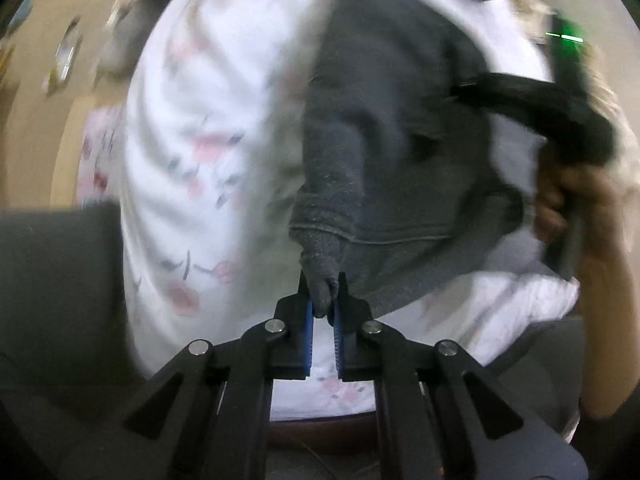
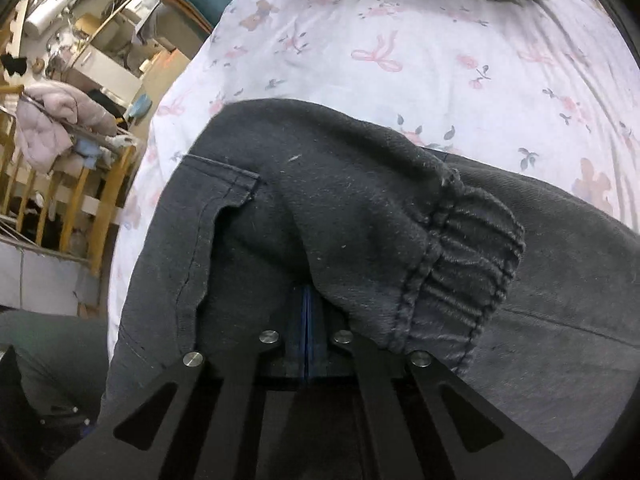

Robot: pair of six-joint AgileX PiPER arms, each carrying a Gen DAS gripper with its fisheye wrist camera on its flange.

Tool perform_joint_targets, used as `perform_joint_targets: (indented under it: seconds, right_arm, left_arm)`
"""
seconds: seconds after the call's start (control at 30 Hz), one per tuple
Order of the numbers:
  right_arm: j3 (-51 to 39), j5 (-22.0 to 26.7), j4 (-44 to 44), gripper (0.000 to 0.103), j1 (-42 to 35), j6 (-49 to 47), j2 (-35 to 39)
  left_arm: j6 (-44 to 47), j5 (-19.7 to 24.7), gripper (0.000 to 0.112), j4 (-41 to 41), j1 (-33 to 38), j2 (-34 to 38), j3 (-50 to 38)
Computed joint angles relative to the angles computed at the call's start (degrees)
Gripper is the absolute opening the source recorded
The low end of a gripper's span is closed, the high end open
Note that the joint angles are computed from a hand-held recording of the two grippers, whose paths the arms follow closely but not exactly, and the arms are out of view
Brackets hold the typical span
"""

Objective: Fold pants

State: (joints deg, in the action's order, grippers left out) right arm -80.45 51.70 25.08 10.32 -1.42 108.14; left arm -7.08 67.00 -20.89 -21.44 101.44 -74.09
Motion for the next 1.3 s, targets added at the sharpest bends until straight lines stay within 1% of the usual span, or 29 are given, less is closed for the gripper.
perform_joint_targets:
  seconds: [0.07, 0.1, 0.13, 0.17, 0.2, 0.23, 0.27, 0.3, 0.37, 0.4, 0.47, 0.5, 0.53, 0.57, 0.6, 0.63, 0.67, 0.7, 0.73, 0.77, 0.8, 0.87, 0.9, 0.97, 1.03, 1.07, 1.13, 1.2, 1.3]
  right_arm:
    - [0.3, 0.4, -1.1, 0.001, 0.2, 0.9, -1.1]
    - [1.7, 0.3, -1.6, 0.008, 0.4, 0.5, -3.4]
    - [3.6, 0.1, -1.0, 0.008, 0.5, -1.2, -5.9]
    - [6.2, 1.4, 1.4, 0.008, -0.1, -4.8, -9.2]
    - [8.9, 2.9, 5.2, 0.008, -1.0, -8.8, -11.7]
    - [11.0, 5.6, 6.7, 0.008, -1.1, -10.6, -14.1]
    - [12.1, 7.5, 6.0, 0.007, -0.3, -10.3, -14.9]
    - [14.3, 8.3, 2.9, 0.007, 1.4, -8.5, -15.7]
    - [18.4, 6.6, -4.7, 0.000, 4.2, -2.9, -16.2]
    - [20.5, 5.2, -5.7, 0.000, 4.7, -1.6, -16.4]
    - [22.4, 3.8, -2.7, 0.000, 2.9, -1.1, -17.5]
    - [22.0, 4.1, -2.5, 0.000, 2.6, -0.4, -18.4]
    - [22.3, 3.3, -1.9, 0.010, 2.4, -0.3, -20.5]
    - [23.5, 1.4, -0.6, 0.010, 1.7, -0.7, -23.8]
    - [25.2, -0.2, 1.9, 0.011, 0.4, -1.9, -26.7]
    - [27.5, -1.7, 5.4, 0.015, -1.8, -3.6, -30.0]
    - [29.6, -2.7, 8.2, 0.035, -3.8, -4.6, -32.5]
    - [31.7, -3.7, 9.7, 0.044, -5.7, -4.5, -35.0]
    - [32.8, -4.7, 10.2, 0.064, -6.8, -3.0, -36.5]
    - [34.4, -5.1, 11.5, 0.068, -8.7, -2.7, -38.2]
    - [35.8, -4.9, 13.2, 0.068, -11.0, -2.8, -39.6]
    - [38.6, -3.8, 16.7, 0.070, -15.5, -2.3, -42.5]
    - [41.0, -2.6, 20.4, 0.071, -19.1, -3.8, -44.6]
    - [44.6, -1.1, 24.1, 0.081, -23.4, -4.6, -48.2]
    - [48.8, -0.9, 27.2, 0.089, -25.8, -3.4, -52.6]
    - [51.6, -1.4, 28.1, 0.090, -26.4, -1.1, -55.4]
    - [56.7, -3.3, 29.7, 0.090, -24.7, 3.7, -59.3]
    - [60.6, -3.3, 31.8, 0.090, -24.1, 3.7, -60.1]
    - [64.8, -8.9, 32.1, 0.090, -17.8, 8.9, -60.0]
  left_arm:
    - [-2.3, 0.9, 0.010, 1.6, -0.8, 1.8, -1.2]
    - [-2.9, 0.7, 0.016, 3.1, -1.7, 1.6, -1.8]
    - [-3.0, -0.3, 0.029, 4.7, -2.5, 0.5, -1.5]
    - [-3.5, -1.1, 0.035, 7.8, -4.1, -0.6, -1.4]
    - [-3.7, -1.7, 0.039, 9.6, -5.2, -1.3, -1.0]
    - [-3.6, -1.8, 0.039, 10.1, -5.5, -1.2, -1.3]
    - [-3.5, -1.4, 0.039, 9.4, -5.5, -0.6, -1.8]
    - [-3.6, -1.2, 0.039, 8.7, -5.3, -0.2, -2.0]
    - [-4.8, -2.0, 0.039, 8.5, -5.9, 0.2, -2.6]
    - [-5.3, -2.4, 0.039, 9.3, -6.1, -0.3, -2.4]
    - [-7.4, -2.9, 0.041, 11.1, -8.0, -0.7, -3.2]
    - [-7.8, -3.1, 0.048, 11.5, -8.1, -0.7, -3.9]
    - [-8.1, -3.7, 0.056, 11.9, -8.1, -1.6, -3.5]
    - [-9.3, -4.1, 0.060, 13.0, -8.8, -2.0, -4.6]
    - [-9.2, -3.8, 0.065, 13.8, -8.9, -0.5, -7.7]
    - [-9.0, -4.0, 0.070, 14.8, -9.7, -0.2, -9.4]
    - [-8.5, -4.2, 0.072, 15.5, -10.4, 0.4, -11.0]
    - [-7.9, -4.5, 0.075, 16.4, -11.4, 1.1, -13.3]
    - [-8.3, -4.7, 0.078, 17.5, -12.8, 1.9, -15.0]
    - [-8.7, -4.3, 0.079, 18.5, -14.0, 3.5, -17.9]
    - [-8.9, -4.0, 0.079, 19.2, -15.0, 4.8, -20.6]
    - [-10.2, -3.7, 0.079, 20.7, -16.9, 7.5, -25.4]
    - [-11.1, -3.8, 0.079, 21.5, -17.7, 8.2, -26.5]
    - [-10.9, -3.9, 0.079, 21.0, -18.2, 11.3, -31.0]
    - [-9.3, -4.8, 0.079, 19.3, -19.4, 12.6, -33.7]
    - [-8.3, -5.0, 0.079, 18.3, -19.7, 13.8, -35.6]
    - [-8.7, -5.5, 0.081, 18.9, -21.7, 15.1, -38.0]
    - [-9.2, -6.8, 0.087, 18.8, -22.6, 15.5, -38.1]
    - [-9.2, -6.3, 0.090, 19.3, -23.5, 17.0, -40.0]
